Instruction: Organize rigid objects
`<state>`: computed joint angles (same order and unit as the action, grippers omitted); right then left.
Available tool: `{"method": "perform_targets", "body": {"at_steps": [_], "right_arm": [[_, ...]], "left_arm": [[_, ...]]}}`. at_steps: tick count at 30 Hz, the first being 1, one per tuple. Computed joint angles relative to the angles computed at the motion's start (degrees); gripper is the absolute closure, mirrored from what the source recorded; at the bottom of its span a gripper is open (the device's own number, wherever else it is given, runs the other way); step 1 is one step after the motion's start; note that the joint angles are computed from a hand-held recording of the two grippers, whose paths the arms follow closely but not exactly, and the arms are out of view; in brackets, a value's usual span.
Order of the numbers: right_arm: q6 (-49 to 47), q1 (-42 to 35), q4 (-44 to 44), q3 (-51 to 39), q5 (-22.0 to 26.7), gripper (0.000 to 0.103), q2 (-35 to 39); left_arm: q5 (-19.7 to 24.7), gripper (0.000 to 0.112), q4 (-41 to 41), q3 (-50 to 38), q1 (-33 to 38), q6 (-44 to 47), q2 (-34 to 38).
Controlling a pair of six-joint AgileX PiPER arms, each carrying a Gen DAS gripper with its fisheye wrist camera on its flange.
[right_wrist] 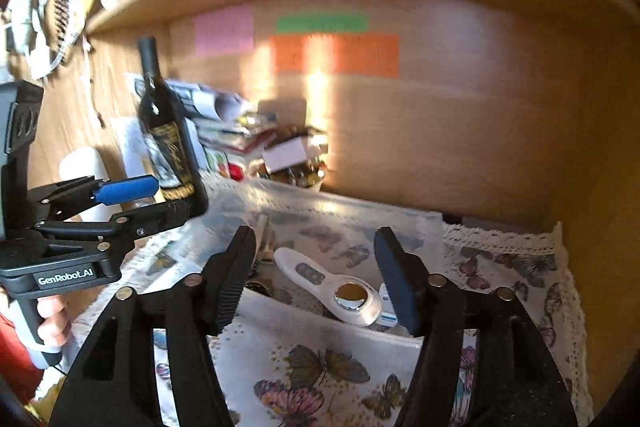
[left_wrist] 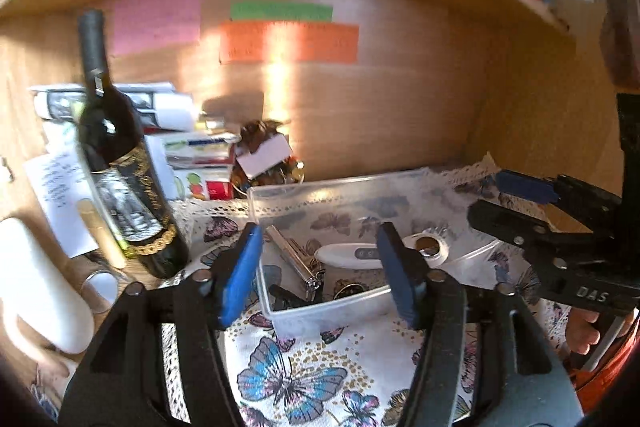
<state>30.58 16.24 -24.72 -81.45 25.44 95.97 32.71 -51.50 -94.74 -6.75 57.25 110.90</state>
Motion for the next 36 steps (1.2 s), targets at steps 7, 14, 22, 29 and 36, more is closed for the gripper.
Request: {"method": "perform_targets", "body": {"at_steps": [7,14,22,29,36], "right_arm": [[28.2,5.2,-25.2,10.9,-0.6,0.007,-10.3],[49.1,12.5,-45.4,16.5,6.5,0.000,-14.9],[53.4,14.1,-47.3,18.8,8.0,0.000,-16.8],[54.6,14.3,-48.1,19.8,8.5,0.000,-17.8],[55.4,13.9,-48.4,19.9,8.0,0.000,-18.2]], "left_arm": [[-5.0,0.019,-19.9,15.5,2.6,19.4,-10.6],[-7.8,0.011,-35.5,26.0,3.0,36.1,-18.8],[-4.4,0.009,-40.7,30.7,4.5,41.0,-22.9],[-3.9,0.009,-41.1,31.0,4.5,41.1,-23.6],[-3.7,0.009,-41.6,30.4,4.4,41.6,-23.2]]}}
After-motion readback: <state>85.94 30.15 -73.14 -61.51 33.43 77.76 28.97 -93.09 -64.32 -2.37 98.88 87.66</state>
